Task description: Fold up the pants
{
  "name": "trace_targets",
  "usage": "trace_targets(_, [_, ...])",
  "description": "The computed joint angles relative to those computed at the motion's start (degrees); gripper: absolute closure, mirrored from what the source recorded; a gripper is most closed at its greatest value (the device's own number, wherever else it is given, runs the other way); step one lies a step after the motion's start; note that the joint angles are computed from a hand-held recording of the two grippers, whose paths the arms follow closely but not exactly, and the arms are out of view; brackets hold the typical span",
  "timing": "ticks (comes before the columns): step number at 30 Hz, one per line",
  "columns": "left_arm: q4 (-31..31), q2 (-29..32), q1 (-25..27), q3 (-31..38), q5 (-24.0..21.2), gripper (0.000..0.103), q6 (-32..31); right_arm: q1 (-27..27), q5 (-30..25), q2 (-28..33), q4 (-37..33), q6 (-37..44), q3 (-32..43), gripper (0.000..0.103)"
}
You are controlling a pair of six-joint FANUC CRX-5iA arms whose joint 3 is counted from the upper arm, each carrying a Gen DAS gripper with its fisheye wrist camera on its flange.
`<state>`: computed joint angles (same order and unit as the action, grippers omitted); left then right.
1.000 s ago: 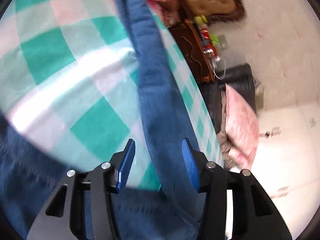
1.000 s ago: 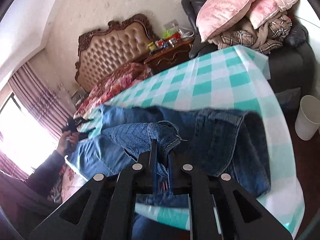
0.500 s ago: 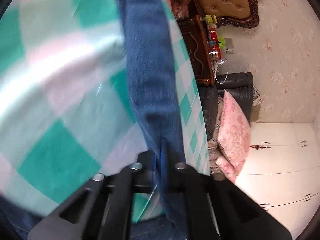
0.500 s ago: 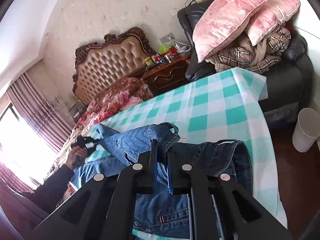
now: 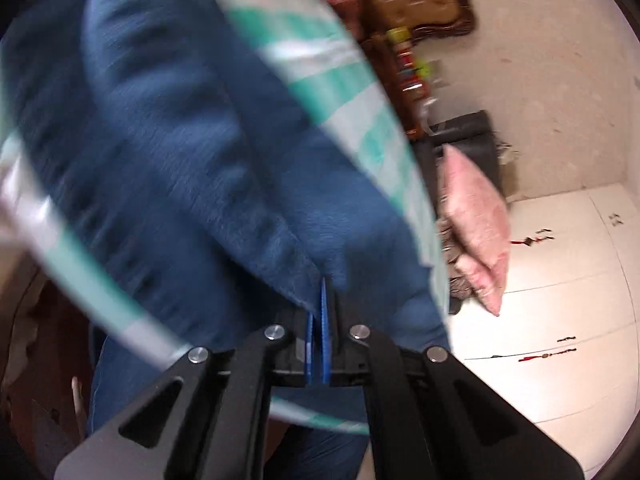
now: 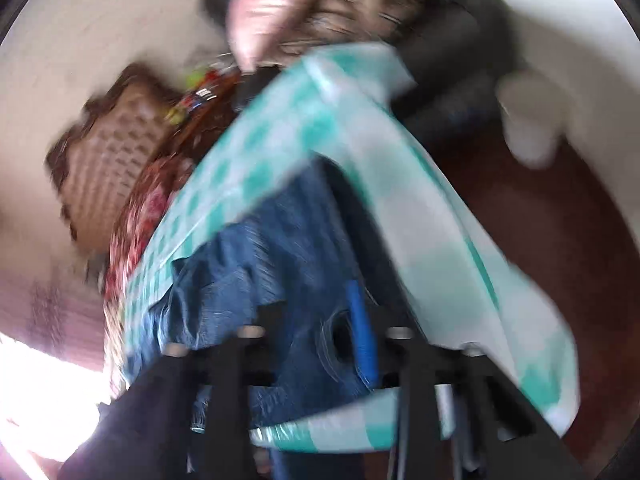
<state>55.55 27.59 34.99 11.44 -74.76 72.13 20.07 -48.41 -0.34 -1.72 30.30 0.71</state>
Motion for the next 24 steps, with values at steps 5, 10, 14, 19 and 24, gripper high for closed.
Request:
trace_targets(5, [1.88, 0.06, -0.09, -1.48, 0.87, 0.1, -2.45, 2.87, 6.22, -5.54, 0.84, -9.15, -8.72, 0.045])
trace_targets(10, [3.32, 0.85, -0.33, -1.2, 1.0, 0.1, -3.08, 6.04, 7.92, -8.52, 5.98, -20.11, -13.32, 0.045])
trace_targets(14, [4.16, 0.44, 0.11, -2.94, 0.88, 0.1, -3.77, 7.49, 7.25, -7.96, 6.09, -20.91, -12.74, 0.045])
trace_targets(19, [4.45, 0.62, 0.11, -3.01, 0.97, 0.1, -4.07, 6.63, 6.63, -5.58, 4.61, -18.73, -10.85, 0.048])
trace_targets(24, [4.84, 3.02, -0.13, 0.13, -0.91, 0.1, -0.01, 5.86, -0.52, 0.21, 3.73, -11.74, -1.61, 0.087])
